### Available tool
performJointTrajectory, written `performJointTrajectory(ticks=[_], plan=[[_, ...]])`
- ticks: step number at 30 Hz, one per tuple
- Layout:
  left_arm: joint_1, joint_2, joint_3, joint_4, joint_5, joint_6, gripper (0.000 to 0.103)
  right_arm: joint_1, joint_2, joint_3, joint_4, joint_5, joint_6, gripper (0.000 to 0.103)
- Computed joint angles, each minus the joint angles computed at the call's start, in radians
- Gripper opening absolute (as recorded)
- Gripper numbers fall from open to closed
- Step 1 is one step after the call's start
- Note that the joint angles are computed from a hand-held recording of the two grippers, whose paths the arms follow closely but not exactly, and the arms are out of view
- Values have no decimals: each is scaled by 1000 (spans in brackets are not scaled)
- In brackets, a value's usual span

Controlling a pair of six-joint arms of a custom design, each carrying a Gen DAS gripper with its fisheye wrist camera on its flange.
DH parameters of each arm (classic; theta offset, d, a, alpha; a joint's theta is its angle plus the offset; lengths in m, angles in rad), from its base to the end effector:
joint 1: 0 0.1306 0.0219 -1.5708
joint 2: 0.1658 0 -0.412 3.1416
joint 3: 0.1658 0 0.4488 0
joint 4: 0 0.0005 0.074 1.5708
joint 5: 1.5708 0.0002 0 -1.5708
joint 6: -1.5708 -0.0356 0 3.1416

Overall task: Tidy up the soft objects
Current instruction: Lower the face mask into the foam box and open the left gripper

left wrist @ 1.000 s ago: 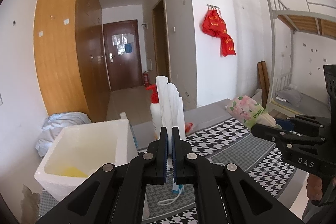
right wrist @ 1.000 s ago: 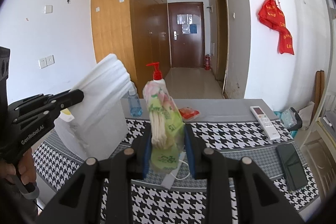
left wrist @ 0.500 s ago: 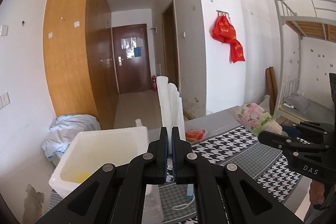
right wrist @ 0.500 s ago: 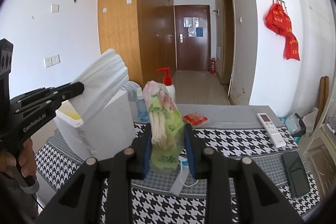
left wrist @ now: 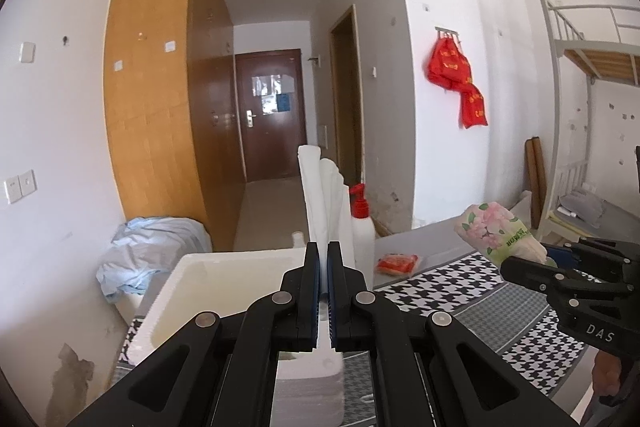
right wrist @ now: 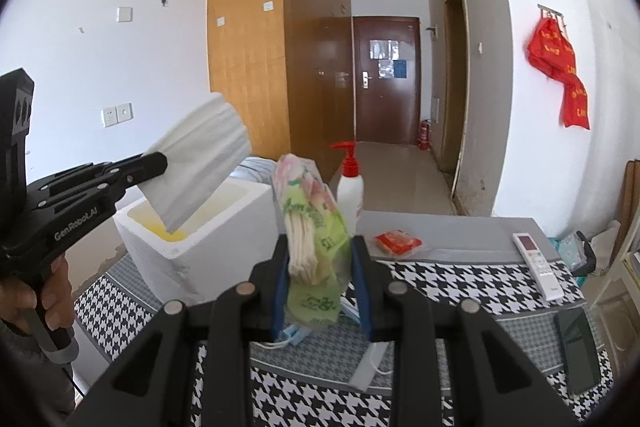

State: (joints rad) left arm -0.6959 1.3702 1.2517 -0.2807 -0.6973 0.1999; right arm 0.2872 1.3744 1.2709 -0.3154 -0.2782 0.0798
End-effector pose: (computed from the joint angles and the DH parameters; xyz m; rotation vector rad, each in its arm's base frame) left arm 0.4337 -0.3332 0.4497 0.0213 1.8739 0.0734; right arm 0.5291 0.1660 0.4518 -0.5403 1.9212 0.4104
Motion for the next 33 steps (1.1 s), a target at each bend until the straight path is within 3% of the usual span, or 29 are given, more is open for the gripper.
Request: performJointTrajectory(ticks=[17, 33], plan=[[56, -12, -3, -78, -8, 98, 3, 31, 32, 30, -16, -32, 39, 33], [117, 33, 46, -206, 86, 192, 3, 47, 51, 55, -46, 7, 41, 33]])
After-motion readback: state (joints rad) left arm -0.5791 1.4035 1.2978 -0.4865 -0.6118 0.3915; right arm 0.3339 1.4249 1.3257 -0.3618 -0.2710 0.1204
